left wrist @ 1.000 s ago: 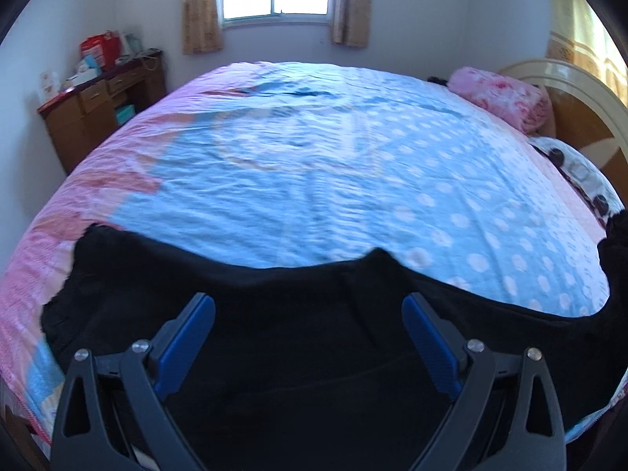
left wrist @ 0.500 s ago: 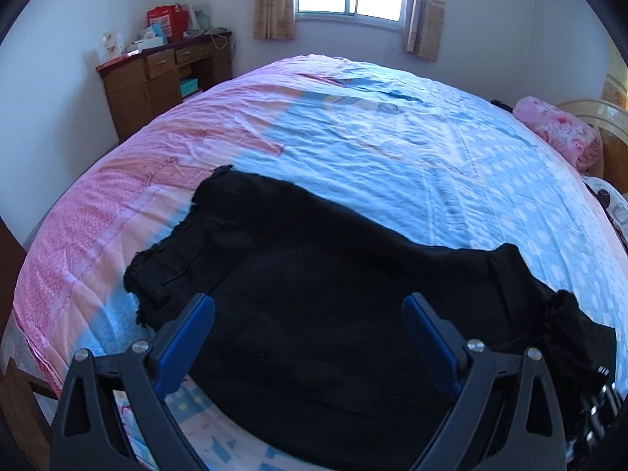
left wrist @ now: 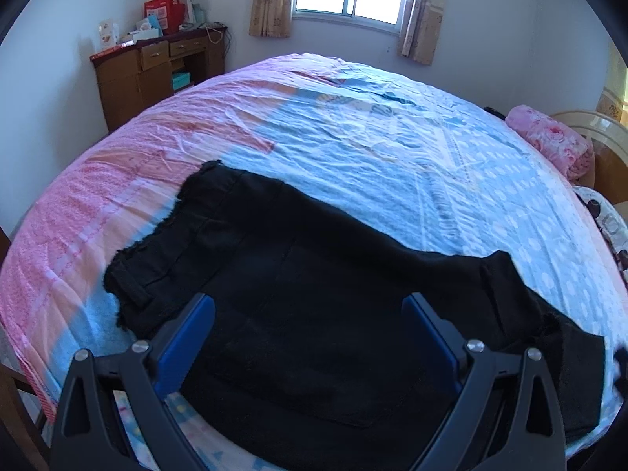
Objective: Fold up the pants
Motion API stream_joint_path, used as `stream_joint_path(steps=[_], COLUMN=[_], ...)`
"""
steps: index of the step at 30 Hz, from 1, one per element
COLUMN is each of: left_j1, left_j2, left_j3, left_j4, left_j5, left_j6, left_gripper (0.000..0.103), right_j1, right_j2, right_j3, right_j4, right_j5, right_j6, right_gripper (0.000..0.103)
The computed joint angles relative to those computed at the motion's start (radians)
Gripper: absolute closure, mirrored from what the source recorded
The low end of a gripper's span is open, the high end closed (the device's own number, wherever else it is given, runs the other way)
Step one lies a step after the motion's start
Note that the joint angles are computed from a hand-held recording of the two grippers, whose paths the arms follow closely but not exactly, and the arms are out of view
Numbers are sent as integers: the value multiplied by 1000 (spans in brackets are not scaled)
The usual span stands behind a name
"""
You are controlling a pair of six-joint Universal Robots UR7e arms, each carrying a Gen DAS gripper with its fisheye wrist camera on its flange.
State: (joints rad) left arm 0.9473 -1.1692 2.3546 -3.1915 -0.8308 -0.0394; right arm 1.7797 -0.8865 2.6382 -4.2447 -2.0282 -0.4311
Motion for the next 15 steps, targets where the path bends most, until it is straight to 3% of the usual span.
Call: stream_joint_path(steps=[2, 3, 6, 8, 11, 15], left_j1=[-9, -18, -43, -57, -54, -29], left_j2=[4, 7, 11, 28, 80, 98], left_j3=[1, 5, 23, 35, 22, -15], left_j4=[8, 9, 6, -31, -70, -16], left_j5=[-17, -13, -5, 15, 68, 57], left_j6=[1, 7, 22, 51, 84, 58], left_gripper=[4, 4, 4, 4, 4, 4], right_j1=[-22, -41, -53, -77, -109, -81], right_j2=[-92, -132, -145, -155, -164, -80], right_j3=[-57, -92, -206, -231, -227, -258], right_j4=[123, 219, 435, 508, 554, 520], right_j5=[-21, -8, -74, -45, 1, -3], right_j6=[42, 55, 73, 103, 139, 96], right_gripper=[55, 62, 83, 85, 86, 85])
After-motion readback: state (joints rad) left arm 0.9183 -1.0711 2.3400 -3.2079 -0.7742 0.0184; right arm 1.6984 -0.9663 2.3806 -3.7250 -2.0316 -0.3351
